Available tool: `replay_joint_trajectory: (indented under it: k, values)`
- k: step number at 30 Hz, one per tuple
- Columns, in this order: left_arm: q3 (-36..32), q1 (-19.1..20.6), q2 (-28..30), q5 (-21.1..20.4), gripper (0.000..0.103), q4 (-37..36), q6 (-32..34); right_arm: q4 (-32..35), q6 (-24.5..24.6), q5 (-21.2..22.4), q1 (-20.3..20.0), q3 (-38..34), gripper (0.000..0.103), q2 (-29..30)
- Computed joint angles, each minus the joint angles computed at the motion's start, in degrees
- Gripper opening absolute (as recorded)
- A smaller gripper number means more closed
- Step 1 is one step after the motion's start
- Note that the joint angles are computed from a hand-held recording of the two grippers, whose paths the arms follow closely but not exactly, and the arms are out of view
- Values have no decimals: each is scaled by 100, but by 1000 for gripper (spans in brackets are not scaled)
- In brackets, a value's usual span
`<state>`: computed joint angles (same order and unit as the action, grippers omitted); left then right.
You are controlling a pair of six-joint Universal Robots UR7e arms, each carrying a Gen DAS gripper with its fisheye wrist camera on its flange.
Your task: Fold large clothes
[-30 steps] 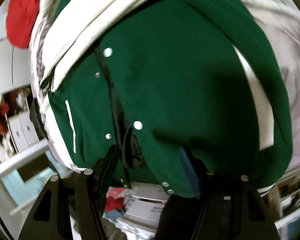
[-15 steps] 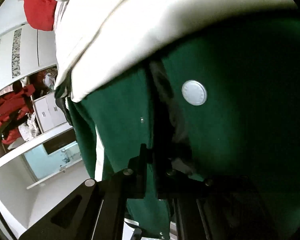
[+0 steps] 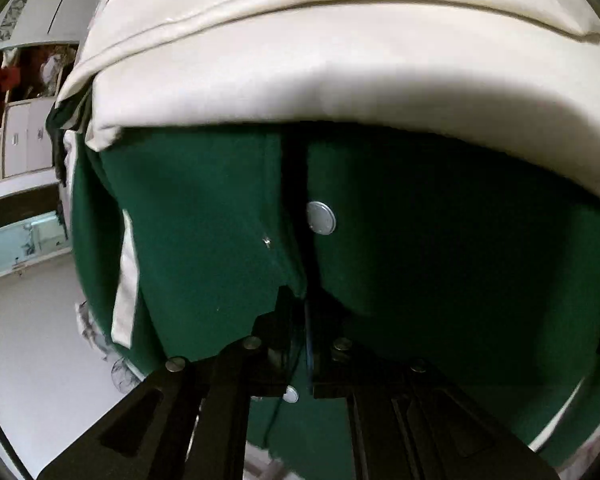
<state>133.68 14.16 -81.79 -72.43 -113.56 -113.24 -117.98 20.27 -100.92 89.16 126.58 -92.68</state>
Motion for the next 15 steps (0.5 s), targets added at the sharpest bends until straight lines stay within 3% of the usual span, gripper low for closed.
replay_joint_trajectory:
  k: [3, 4, 5, 6, 7, 10, 12, 15]
  values:
    - [-474, -96, 51, -25, 17, 844, 267, 742, -153, 358, -73, -213, 36, -378]
    - [-590, -140, 84, -28, 30, 1044, 326, 948, -196, 376, -126, -202, 50, -664]
    - [-690, -181, 125, -46, 39, 1169, 419, 1171, -228, 351, -175, -200, 53, -982]
    - [-799, -209, 195, -71, 65, 1321, 506, 1433, -255, 275, -253, -196, 53, -1406]
    - [-922, -218, 298, -76, 81, 1493, 570, 1602, -278, 217, -340, -185, 53, -1710]
    - [-1203, -282, 609, 72, 81, 1783, 749, 2290, -295, -118, -1035, -261, 58, -2873]
    - [-1410, -314, 938, 234, 81, 2007, 865, 2560, -788, -129, -2010, -333, 59, -3426]
    - [-1970, -293, 1728, 217, 81, 2649, 1282, 2503, -1489, 113, -3171, -290, 59, -3719]
